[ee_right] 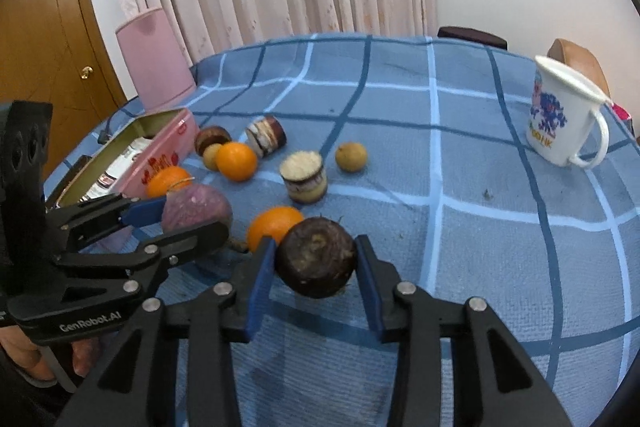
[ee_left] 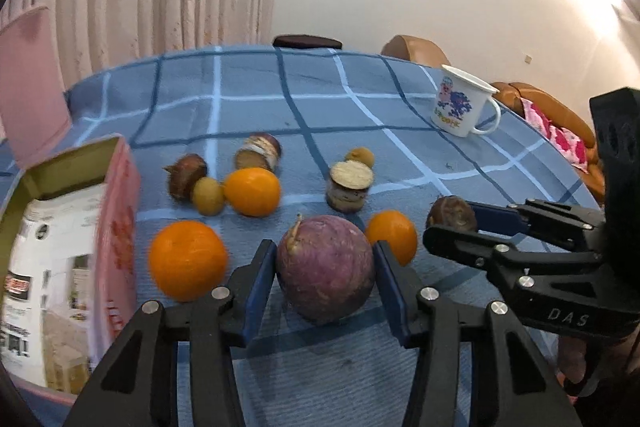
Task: Organize fruits
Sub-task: 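Carry the purple fruit with the left tool while the right tool carries the brown fruit to the tin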
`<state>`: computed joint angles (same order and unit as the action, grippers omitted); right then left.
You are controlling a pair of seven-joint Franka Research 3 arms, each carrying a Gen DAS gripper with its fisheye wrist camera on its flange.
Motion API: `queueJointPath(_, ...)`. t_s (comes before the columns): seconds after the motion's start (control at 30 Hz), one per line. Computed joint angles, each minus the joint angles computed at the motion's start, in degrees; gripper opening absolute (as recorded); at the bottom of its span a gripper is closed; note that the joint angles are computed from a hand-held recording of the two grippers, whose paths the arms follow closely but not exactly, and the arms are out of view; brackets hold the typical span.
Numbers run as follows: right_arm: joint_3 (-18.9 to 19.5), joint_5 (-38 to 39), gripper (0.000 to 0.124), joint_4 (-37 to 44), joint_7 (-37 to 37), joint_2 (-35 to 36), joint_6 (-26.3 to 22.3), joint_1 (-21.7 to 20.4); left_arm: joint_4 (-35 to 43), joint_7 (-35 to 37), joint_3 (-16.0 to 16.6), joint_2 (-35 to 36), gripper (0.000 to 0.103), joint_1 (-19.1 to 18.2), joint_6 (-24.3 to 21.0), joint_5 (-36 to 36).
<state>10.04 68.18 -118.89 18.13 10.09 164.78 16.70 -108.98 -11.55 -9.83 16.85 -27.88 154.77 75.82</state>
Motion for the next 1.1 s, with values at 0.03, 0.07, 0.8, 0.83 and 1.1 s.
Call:
queueJointPath(0.03, 0.3, 0.9, 0.043, 0.0, -0.9, -0.1, 0.4, 0.0, -0.3, -0.5, 0.1, -0.5, 0.051, -0.4, -1.1, 0.7)
queueJointPath(0.07, 0.5, 1.9, 0.043, 0.1, -1.9, -0.3, 0.8, 0.1, -0.7, -1.1, 0.2, -1.1, 0.051, -0.6, -2.1, 1.4)
queueJointPath(0.8, 1.3, 15.0, 0.042, 3.8, -14.9, -0.3, 2.1, 4.6, -9.2, -5.6, -4.3, -10.5, 0.051, 2.9, -15.4, 3.4)
queueJointPath(0.83, 1.4, 15.0, 0.042, 4.1, -15.0, -0.1, 2.2, 4.8, -9.8, -5.8, -4.4, -11.1, 0.051, 3.1, -15.8, 3.1)
queueJointPath(1.1, 2.8, 16.4, 0.042, 7.5, -18.4, 1.3, 2.1, 6.4, -13.6, -7.3, -5.3, -15.0, 0.051, 5.2, -18.3, 1.6)
